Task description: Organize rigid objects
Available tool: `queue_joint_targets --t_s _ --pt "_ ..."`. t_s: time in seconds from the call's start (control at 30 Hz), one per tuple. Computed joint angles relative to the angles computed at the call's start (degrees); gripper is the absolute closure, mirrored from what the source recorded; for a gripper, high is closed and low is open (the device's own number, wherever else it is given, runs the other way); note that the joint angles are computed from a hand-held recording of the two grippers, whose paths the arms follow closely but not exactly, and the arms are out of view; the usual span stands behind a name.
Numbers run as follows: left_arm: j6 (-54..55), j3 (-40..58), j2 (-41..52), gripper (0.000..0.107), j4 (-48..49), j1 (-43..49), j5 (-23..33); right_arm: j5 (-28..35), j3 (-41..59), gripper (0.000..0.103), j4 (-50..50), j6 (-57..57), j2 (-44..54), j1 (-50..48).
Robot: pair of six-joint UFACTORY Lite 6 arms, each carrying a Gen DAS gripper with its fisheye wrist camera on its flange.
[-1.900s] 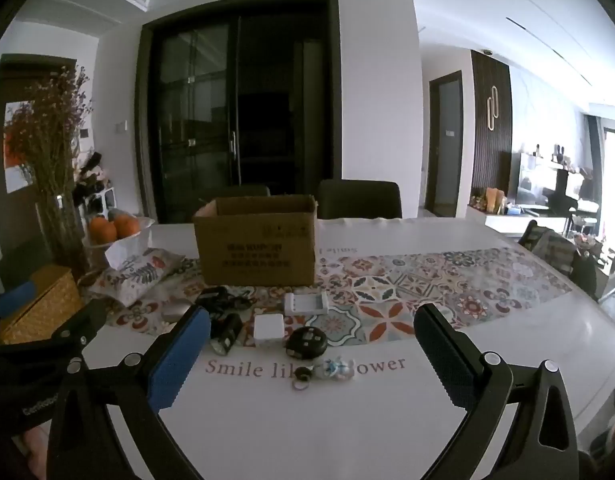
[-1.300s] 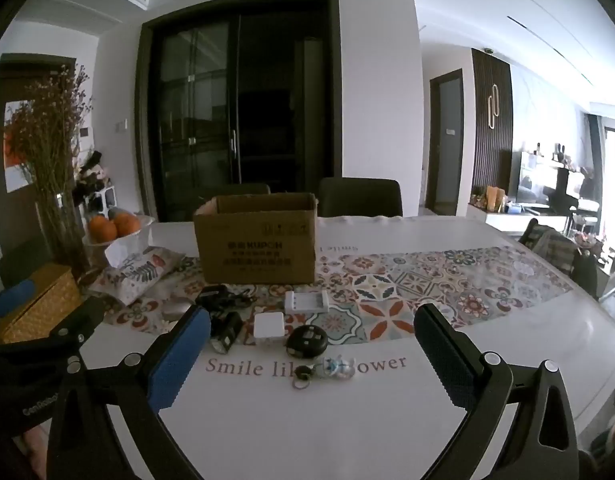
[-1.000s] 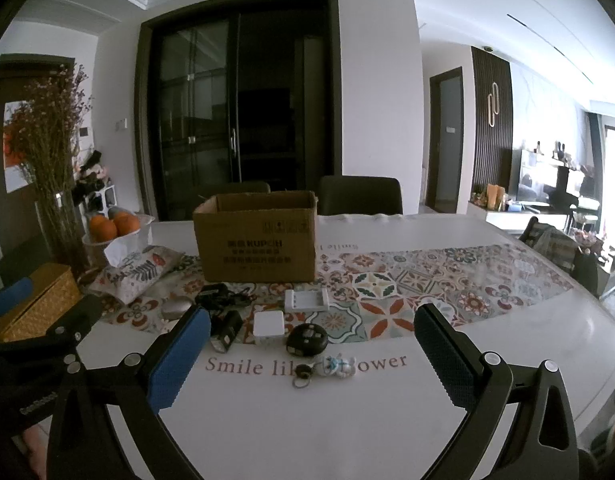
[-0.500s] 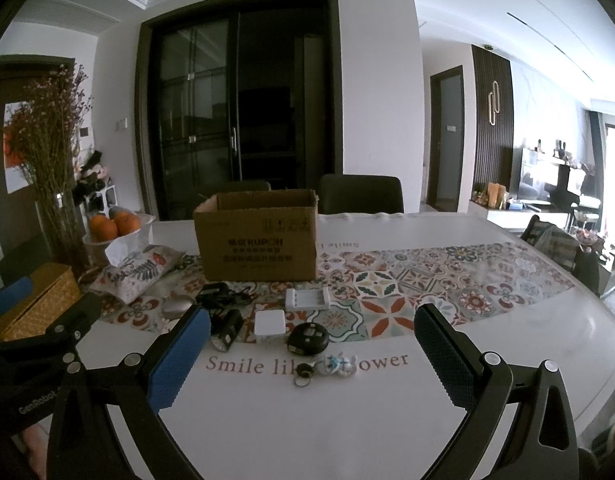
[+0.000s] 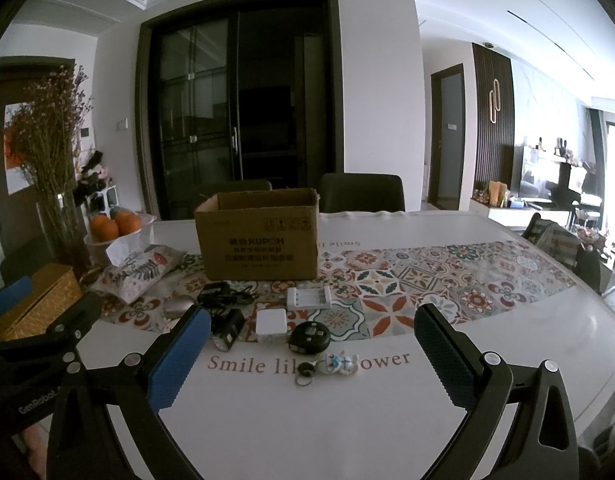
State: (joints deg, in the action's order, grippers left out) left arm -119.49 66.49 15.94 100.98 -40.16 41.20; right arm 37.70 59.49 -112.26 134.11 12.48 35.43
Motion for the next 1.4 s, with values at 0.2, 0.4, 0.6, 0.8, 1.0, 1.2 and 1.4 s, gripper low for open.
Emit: queue_joint_targets --t_s 0.2,0.4,0.6,0.8,1.0,1.2,1.4 --pt "-0.1 0.0 0.1 0.004 0.0 -0.1 0.0 -0.2 0.0 0.0 -0.1 0.0 0.0 -0.1" --pt "-0.1 -0.1 0.0 0.004 0.0 -0.1 -0.1 0.3 0.2 0.0 -0.1 0.5 0.6 0.3" --pt "-0.1 -0.1 0.0 0.004 0.0 -0.1 0.0 0.1 0.3 0.0 0.0 0.2 0.6 0.3" --pt "-0.2 -0.1 -0.1 0.004 0.1 -0.1 0.0 -0.1 0.3 0.0 0.0 0.2 0.5 0.1" --pt "0.1 -0.2 -0.1 0.004 -0.2 -0.1 -0.1 -0.5 0.4 0.0 0.5 -0.5 0.2 -0.1" --pt "0.1 -0.4 -0.2 0.004 -0.2 0.0 -0.2 0.4 0.2 0.0 0.5 0.4 0.9 0.7" --pt "0.3 0.1 0.8 0.004 -1.0 0.8 -2.0 0.3 0.5 0.0 0.7 0.7 1.8 0.6"
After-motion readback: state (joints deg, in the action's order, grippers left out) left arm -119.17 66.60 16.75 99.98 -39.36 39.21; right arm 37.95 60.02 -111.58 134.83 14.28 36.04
